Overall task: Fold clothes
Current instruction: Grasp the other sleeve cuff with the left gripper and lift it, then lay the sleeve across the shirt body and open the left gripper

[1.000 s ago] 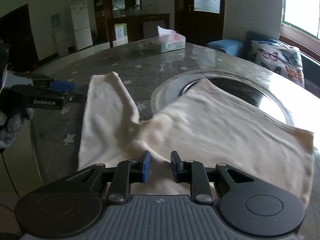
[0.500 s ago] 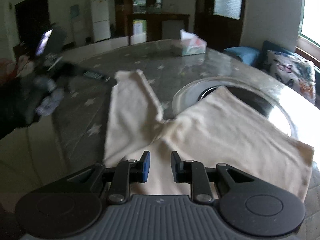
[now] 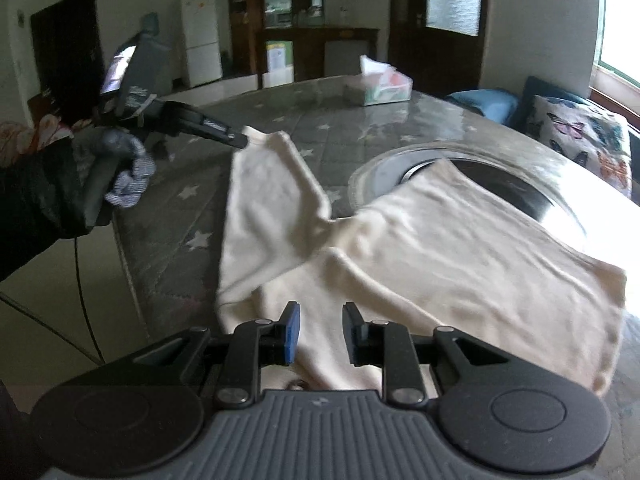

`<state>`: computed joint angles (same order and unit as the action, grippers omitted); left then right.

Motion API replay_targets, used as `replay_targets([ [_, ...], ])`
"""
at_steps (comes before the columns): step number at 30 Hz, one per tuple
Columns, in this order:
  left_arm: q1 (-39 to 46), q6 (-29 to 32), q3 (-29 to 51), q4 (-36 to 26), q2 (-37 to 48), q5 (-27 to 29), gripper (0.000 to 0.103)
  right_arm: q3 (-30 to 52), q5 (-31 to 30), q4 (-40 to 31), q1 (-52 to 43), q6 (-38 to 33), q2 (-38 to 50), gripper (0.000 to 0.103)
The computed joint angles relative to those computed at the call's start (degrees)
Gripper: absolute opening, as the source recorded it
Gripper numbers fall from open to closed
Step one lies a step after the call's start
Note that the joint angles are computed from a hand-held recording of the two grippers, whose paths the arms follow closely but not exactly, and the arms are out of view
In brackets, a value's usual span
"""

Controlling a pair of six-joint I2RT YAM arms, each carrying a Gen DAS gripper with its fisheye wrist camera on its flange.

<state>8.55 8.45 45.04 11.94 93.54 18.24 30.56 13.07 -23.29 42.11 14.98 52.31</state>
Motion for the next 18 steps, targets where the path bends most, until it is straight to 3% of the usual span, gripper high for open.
replay_targets([
  [6, -5.88, -0.03, -5.37, -2.9, -14.53, 2.9, 0.004, -3.65, 0.58, -4.86, -5.28, 1.55, -10.07, 0.023],
  [12, -16.92, -1.19, -8.35, -7.28, -26.54, 4.07, 0.004, -6.11, 0.9, -12.3, -10.67, 1.94, -23.03, 0.023],
  [18, -31.7, -1.83, -9.99, -9.47, -32.45, 4.19, 0.004, -7.94, -4.88, -19.43, -23.25, -0.36, -34.21, 0.023],
])
